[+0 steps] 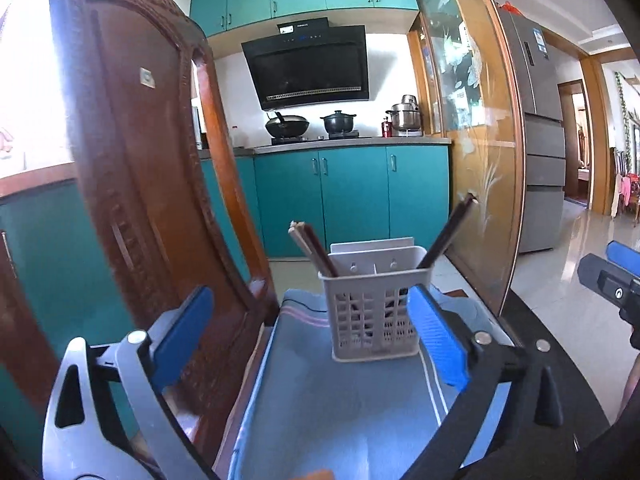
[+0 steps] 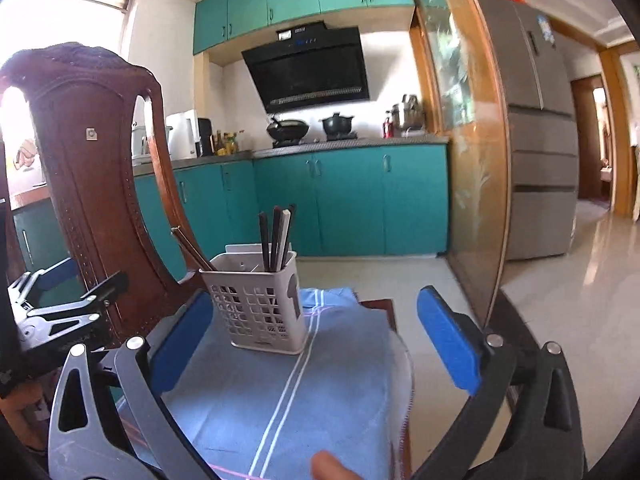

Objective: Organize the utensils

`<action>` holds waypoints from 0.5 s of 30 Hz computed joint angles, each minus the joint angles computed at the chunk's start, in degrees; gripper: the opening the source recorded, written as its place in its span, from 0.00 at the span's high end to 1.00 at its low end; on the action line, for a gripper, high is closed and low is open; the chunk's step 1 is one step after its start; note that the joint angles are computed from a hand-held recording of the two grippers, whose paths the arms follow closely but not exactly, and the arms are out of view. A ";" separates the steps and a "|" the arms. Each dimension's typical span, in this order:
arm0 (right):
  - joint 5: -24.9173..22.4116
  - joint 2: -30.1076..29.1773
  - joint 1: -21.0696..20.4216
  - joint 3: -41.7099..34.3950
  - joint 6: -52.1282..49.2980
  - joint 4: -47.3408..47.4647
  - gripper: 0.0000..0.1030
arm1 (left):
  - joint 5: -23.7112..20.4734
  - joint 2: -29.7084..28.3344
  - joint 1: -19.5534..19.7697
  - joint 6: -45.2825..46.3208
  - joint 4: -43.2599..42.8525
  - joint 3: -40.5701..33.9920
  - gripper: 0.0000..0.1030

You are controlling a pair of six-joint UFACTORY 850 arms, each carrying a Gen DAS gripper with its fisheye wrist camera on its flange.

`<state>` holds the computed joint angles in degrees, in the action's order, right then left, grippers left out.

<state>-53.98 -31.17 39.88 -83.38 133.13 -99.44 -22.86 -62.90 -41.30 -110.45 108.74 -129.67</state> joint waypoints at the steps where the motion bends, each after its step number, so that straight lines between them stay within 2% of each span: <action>1: -0.61 0.08 0.54 0.19 -0.33 -0.35 0.03 | -0.57 1.42 -0.16 -2.86 2.47 2.40 0.03; 4: 0.03 0.12 1.62 0.14 -3.85 0.20 0.03 | -2.70 6.79 -0.41 -16.45 14.24 11.41 0.03; 5: -1.11 -0.20 2.22 -0.21 -5.43 0.76 0.03 | -3.37 8.15 -0.48 -19.77 17.07 13.53 0.03; 8: -3.37 -0.74 3.36 -0.53 -7.11 0.92 0.03 | -4.50 10.40 -0.48 -24.52 21.57 16.63 0.03; 15: -3.00 -1.13 4.04 -1.34 -8.97 2.54 0.03 | -7.36 13.93 -0.97 -29.41 26.87 22.20 0.03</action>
<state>-56.98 -32.30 43.92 -84.73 124.16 -96.89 -30.22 -48.98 -42.27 -139.87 135.61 -107.46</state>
